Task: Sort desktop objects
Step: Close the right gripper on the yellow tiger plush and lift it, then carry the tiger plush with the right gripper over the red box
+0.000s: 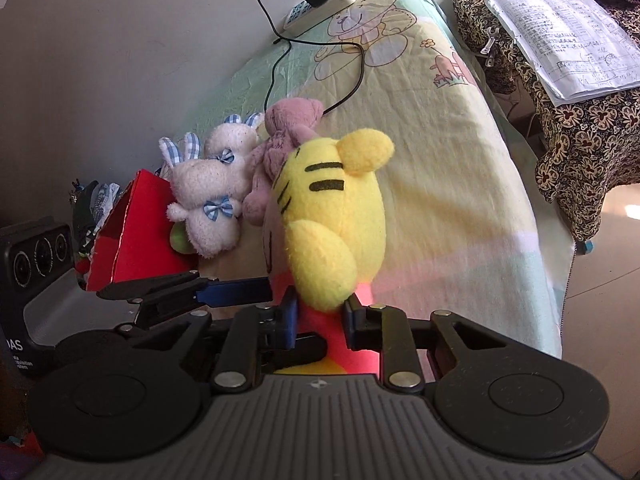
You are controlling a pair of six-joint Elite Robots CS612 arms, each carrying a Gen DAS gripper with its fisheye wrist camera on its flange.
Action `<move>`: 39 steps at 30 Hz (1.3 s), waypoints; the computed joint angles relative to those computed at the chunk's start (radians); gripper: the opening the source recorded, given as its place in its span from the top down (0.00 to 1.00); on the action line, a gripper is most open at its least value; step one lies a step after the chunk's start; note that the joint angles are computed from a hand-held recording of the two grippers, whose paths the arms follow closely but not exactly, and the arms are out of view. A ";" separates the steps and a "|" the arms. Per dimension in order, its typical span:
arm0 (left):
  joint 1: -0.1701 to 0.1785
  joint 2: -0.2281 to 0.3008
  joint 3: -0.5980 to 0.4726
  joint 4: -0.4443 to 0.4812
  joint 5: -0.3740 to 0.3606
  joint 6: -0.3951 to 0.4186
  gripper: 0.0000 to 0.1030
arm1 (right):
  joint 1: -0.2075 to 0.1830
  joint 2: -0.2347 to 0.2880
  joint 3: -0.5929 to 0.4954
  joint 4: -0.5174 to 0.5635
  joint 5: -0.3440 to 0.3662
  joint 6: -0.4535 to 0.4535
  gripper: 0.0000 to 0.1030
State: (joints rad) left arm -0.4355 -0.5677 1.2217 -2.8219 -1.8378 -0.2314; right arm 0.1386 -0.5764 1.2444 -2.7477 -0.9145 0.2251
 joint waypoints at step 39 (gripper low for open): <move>0.143 -0.203 0.329 -0.477 0.045 0.061 0.12 | 0.197 0.038 -0.168 -0.345 -0.166 0.178 0.73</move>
